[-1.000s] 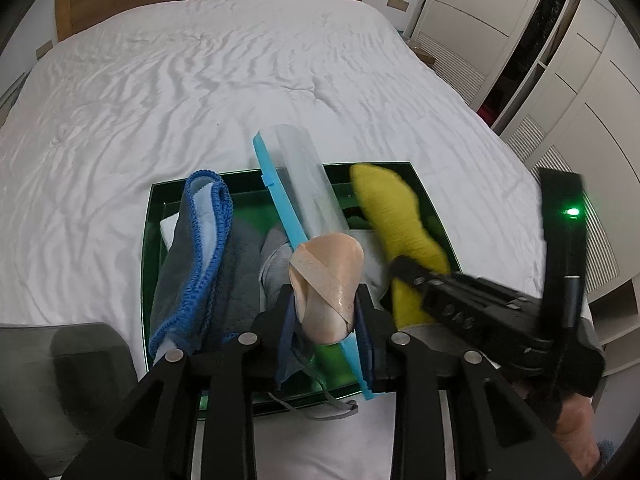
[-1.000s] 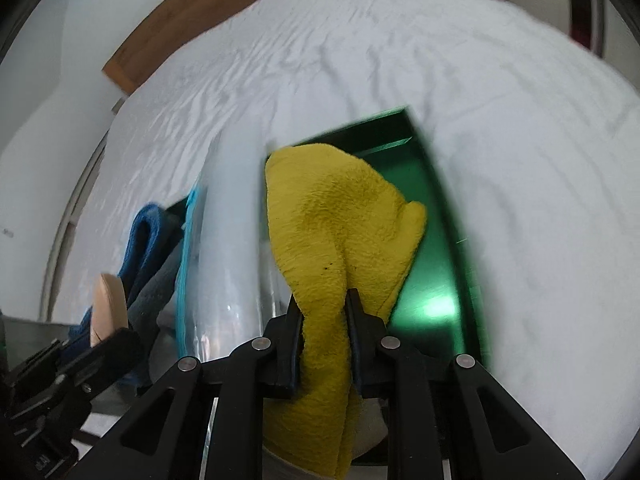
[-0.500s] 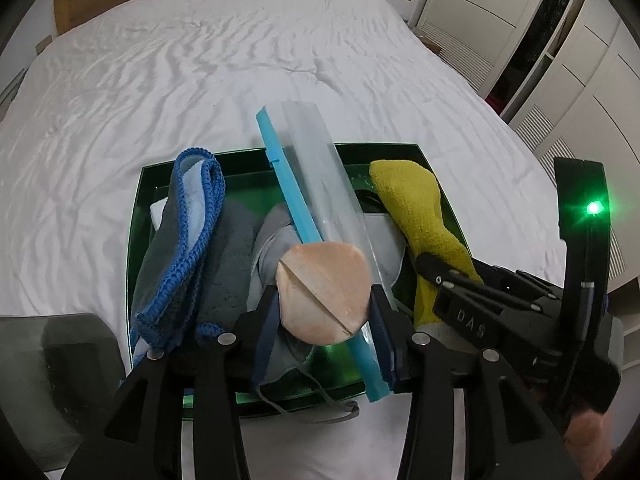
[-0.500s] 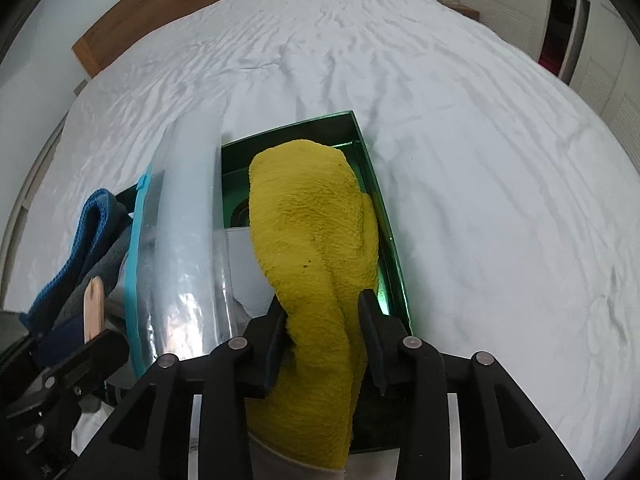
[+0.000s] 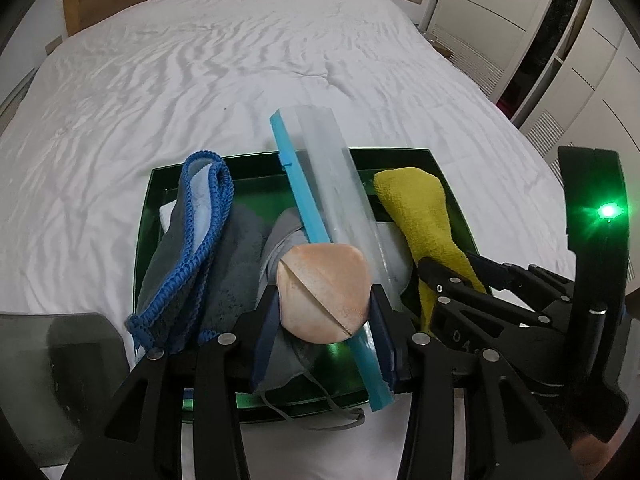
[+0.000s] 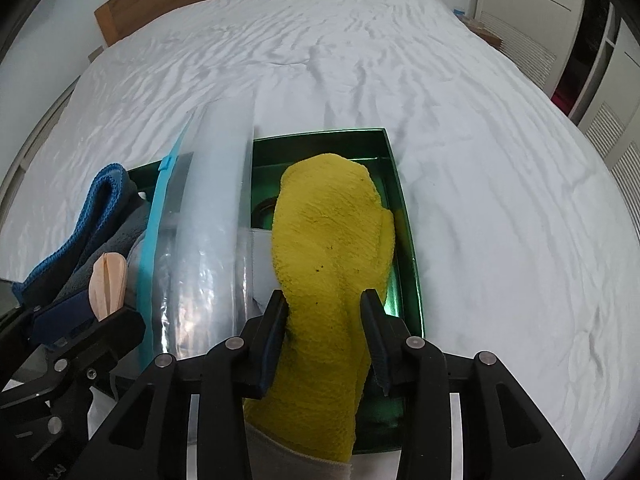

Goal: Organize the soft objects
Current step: 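Lower the sponge with the left tool while the right tool lowers the towel into the tray, then open both tools to release the sponge and yellow towel in the tray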

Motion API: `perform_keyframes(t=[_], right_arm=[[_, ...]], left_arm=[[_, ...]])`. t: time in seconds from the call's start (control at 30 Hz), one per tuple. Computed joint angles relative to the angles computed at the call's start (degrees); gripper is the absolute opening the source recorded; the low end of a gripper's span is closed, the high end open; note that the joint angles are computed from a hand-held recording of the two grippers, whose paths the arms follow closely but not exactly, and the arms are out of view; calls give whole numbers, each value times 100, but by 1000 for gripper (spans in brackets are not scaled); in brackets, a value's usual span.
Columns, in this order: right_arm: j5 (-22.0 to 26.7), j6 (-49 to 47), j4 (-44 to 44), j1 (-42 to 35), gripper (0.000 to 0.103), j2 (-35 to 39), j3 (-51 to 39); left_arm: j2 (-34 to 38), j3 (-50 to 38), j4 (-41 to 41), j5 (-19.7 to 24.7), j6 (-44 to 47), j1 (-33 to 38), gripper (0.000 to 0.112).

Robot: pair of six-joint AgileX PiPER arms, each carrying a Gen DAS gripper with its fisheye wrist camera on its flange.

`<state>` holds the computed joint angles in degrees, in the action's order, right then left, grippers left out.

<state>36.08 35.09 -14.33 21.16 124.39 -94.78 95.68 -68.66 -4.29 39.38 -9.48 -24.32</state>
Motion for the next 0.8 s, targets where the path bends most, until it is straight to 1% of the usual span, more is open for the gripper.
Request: perform_keyframes(t=[0.17, 0.33, 0.4, 0.57, 0.63, 0.73, 0.8], right_arm=[[155, -129, -99, 43, 38, 69, -189], [349, -263, -295, 136, 40, 72, -340], [343, -275, -326, 153, 40, 10, -300], [372, -151, -596, 211, 47, -164, -184], [430, -96, -685, 239, 48, -250, -146], [450, 103, -928, 289, 55, -398, -18], [484, 306, -1131, 351, 57, -524, 92]], left_arm=[[86, -51, 298, 81, -352, -52, 39], [139, -78, 390, 118, -540, -79, 39], [79, -47, 337, 87, -525, -67, 39], [-144, 62, 493, 5, -649, -121, 39], [-192, 52, 699, 44, -843, -173, 44], [-294, 74, 675, 72, -843, -147, 47], [-375, 76, 827, 102, -968, -198, 50]])
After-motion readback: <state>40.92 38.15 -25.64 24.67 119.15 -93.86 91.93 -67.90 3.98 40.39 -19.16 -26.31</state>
